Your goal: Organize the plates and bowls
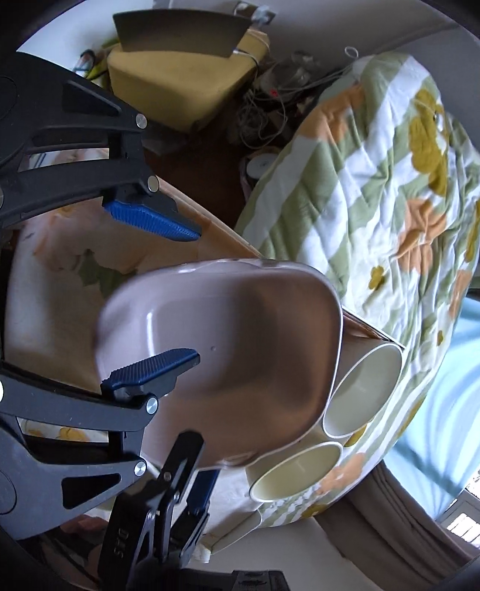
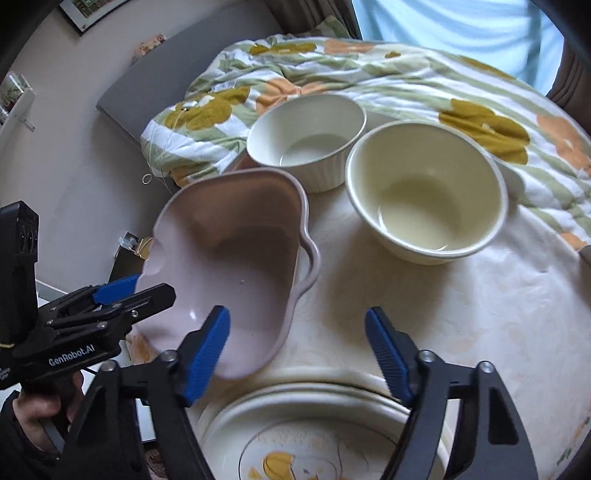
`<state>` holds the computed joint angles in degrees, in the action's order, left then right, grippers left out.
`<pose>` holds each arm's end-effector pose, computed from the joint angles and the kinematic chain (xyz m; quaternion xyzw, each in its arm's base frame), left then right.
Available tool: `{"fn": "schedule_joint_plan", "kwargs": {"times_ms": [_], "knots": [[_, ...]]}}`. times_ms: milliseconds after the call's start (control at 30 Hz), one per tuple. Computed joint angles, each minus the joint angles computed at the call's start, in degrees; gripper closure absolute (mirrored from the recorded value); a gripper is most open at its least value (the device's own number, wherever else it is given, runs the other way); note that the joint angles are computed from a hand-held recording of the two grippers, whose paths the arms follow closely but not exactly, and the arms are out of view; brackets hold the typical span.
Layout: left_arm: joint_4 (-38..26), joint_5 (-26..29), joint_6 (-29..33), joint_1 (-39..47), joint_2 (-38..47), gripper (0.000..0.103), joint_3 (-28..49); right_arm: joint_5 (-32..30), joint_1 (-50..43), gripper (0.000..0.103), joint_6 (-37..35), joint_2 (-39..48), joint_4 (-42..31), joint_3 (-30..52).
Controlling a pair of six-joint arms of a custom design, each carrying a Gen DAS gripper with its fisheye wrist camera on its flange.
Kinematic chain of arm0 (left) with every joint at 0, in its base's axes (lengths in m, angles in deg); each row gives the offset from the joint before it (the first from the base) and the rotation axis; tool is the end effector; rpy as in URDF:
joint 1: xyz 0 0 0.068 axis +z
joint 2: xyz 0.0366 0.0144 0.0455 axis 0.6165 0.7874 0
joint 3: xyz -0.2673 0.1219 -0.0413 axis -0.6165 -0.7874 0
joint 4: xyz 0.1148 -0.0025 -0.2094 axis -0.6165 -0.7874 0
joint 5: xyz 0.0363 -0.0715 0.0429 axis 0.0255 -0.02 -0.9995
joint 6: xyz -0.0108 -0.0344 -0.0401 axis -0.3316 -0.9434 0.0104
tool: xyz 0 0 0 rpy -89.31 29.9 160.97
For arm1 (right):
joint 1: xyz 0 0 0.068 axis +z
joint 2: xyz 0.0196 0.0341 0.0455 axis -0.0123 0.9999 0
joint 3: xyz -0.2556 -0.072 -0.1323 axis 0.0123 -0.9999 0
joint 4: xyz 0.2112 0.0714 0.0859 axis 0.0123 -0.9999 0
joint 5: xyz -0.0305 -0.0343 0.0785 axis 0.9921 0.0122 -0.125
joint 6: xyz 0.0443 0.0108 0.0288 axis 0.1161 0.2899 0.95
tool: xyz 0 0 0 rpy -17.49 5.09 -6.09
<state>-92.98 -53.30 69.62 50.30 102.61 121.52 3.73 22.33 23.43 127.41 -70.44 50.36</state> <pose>0.2269 0.0379 0.1302 -0.0140 0.9760 -0.1257 0.1772 0.2256 0.1045 0.1119 -0.0813 0.9663 0.1777 0.1678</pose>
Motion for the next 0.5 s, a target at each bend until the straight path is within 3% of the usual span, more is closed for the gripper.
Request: {"fn": "schedule_joint_plan", "kwargs": {"times_ms": [133, 200, 300, 333, 500], "knots": [[1.4, 0.2, 0.8, -0.4, 3.9, 0.053, 1.8, 0.1, 0.5, 0.047, 1.6, 4.6, 1.9, 2.2], [1.0, 0.2, 1.8, -0.4, 5.6, 0.071, 3.2, -0.1, 0.5, 0.053, 2.1, 5.4, 2.6, 2.6], [0.4, 0.5, 3.3, -0.9, 7.5, 0.082, 4.6, -0.6, 0.7, 0.083, 2.9, 6.4, 3.5, 3.1], [0.2, 0.6, 3.7, -1.0, 7.9, 0.082, 5.0, -0.5, 0.8, 0.086, 3.2, 6.7, 3.6, 3.2], [0.7, 0.3, 5.0, -1.9, 7.2, 0.082, 4.9, 1.6, 2.1, 0.088, 4.1, 6.5, 3.8, 3.2]]}}
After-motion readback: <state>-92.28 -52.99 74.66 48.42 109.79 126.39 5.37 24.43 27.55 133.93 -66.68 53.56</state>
